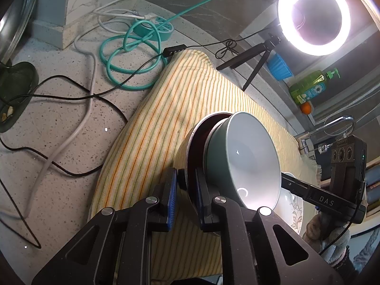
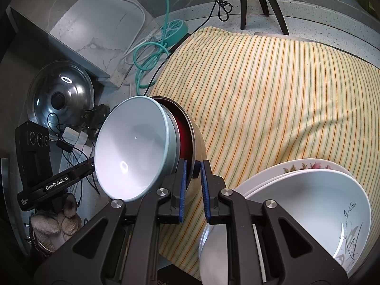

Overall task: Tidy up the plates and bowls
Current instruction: 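Grip the rim of the nested bowl stack and lift it with both grippers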

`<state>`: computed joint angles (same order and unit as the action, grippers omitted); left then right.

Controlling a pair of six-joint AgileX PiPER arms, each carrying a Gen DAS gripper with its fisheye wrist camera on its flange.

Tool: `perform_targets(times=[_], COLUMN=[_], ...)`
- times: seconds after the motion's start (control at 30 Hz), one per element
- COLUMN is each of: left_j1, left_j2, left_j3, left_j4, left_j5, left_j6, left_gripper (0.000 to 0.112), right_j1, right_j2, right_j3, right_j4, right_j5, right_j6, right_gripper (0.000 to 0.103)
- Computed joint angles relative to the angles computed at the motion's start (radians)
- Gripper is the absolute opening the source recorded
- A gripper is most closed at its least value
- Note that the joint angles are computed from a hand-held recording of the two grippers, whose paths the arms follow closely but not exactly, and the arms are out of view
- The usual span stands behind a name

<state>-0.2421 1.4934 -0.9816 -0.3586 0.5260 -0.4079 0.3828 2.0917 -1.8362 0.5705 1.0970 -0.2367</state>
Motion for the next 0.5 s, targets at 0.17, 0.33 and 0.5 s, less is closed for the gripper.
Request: perform_targets(times=[0.17, 0.33, 0.5], left_j1=[-0.006, -0.022, -0.051], left_j2=[-0.006, -0.013, -0.025], left_j3=[-0.006, -0.028, -0.053], left_j4=[0.009, 0.045, 0.084], left_j5=[0.003, 0.014, 0.025], left_j6=[-0.017, -0.052, -0.093], left_gripper=[0.011, 0.011, 0.011], right_j1=[-0.006, -0.021, -0.046], right_j2=[-0.014, -0.031, -0.063], right_j3=[-0.003, 0.004, 0.020], right_j4=[0.004, 0.012, 0.032], right_j5=[0.002, 0.007, 0.013], right_j6=[-0.004, -0.015, -0.032], right_gripper=[0.014, 0.014, 0.014])
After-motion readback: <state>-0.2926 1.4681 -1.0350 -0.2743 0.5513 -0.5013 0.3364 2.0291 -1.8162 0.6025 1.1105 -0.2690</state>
